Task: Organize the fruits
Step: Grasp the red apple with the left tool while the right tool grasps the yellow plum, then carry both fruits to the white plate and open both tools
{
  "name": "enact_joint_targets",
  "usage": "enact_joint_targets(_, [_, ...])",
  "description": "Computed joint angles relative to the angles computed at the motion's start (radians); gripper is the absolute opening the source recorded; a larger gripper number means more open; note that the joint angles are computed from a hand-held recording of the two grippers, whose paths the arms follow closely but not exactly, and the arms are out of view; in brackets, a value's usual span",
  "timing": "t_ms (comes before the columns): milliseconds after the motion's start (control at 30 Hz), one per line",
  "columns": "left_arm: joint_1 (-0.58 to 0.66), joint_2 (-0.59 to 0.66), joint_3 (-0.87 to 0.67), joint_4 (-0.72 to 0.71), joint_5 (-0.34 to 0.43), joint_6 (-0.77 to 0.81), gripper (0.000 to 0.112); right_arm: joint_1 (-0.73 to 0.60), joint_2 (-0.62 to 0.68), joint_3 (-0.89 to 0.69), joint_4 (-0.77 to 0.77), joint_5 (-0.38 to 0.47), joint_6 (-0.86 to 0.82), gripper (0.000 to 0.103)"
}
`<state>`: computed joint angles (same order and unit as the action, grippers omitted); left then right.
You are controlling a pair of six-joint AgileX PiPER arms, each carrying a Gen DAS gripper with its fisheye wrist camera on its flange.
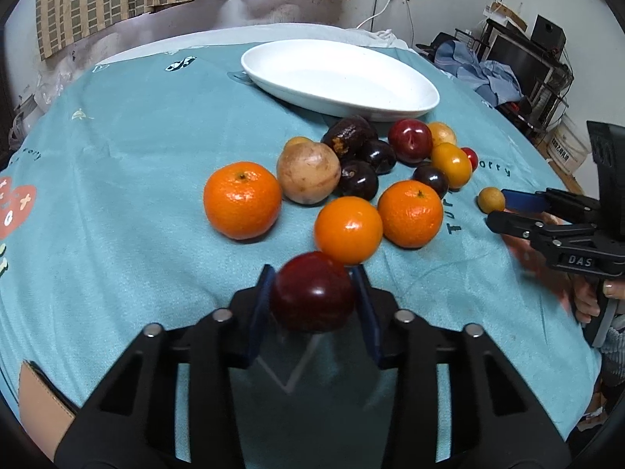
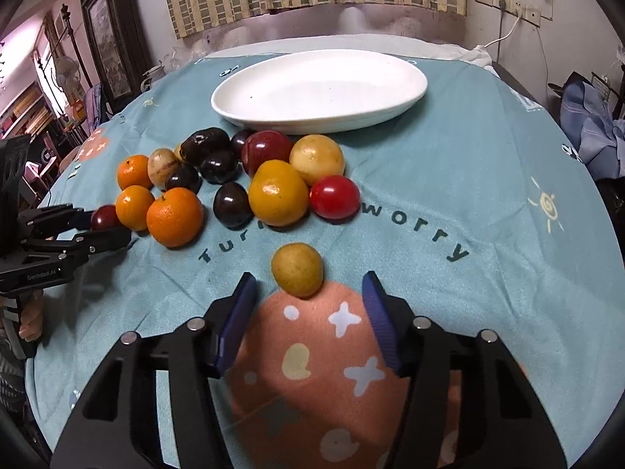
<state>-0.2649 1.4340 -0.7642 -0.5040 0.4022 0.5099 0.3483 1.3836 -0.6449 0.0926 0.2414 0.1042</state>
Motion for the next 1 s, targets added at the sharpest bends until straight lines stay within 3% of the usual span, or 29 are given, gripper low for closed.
enact_joint_targets(67, [0.006,-0.004,0.009,-0.032,0.000,0.027,0.040,0.004,0.009,-0.008,-0.022,-0.005,0.020,0.054])
enact_joint_targets(167, [0.001,-0.010,0.011,-0.030,-0.009,0.024,0.040,0.012,0.019,-0.015,-0.018,-0.010,0.003,0.039])
enact_joint_targets(233, [-0.002,-0.021,0.019,-0.039,-0.018,0.035,0.040,-0.001,0.015,-0.008,0.086,-0.018,-0.104,0.028])
enact_joint_targets(467, [0.008,-0.104,0.065,-0.136,-0.038,0.109,0.040,-0.065,-0.061,0.042,0.466,-0.034,-0.459,0.026])
enact_joint_targets(567, [0.005,-0.133,0.033,-0.120,-0.015,0.078,0.040,-0.092,-0.107,0.045,0.544,-0.015,-0.514,0.026])
enact_joint_targets(767, [-0.052,-0.051,-0.155,0.012,0.026,-0.082,0.040,-0.120,-0.089,-0.099,0.464,0.063,-0.410,0.026])
enact_joint_targets(1000, [-0.111,0.233,-0.508,0.095,0.079,-0.238,0.040,-0.124,0.151,-0.372,0.287,0.055,-0.206,0.026])
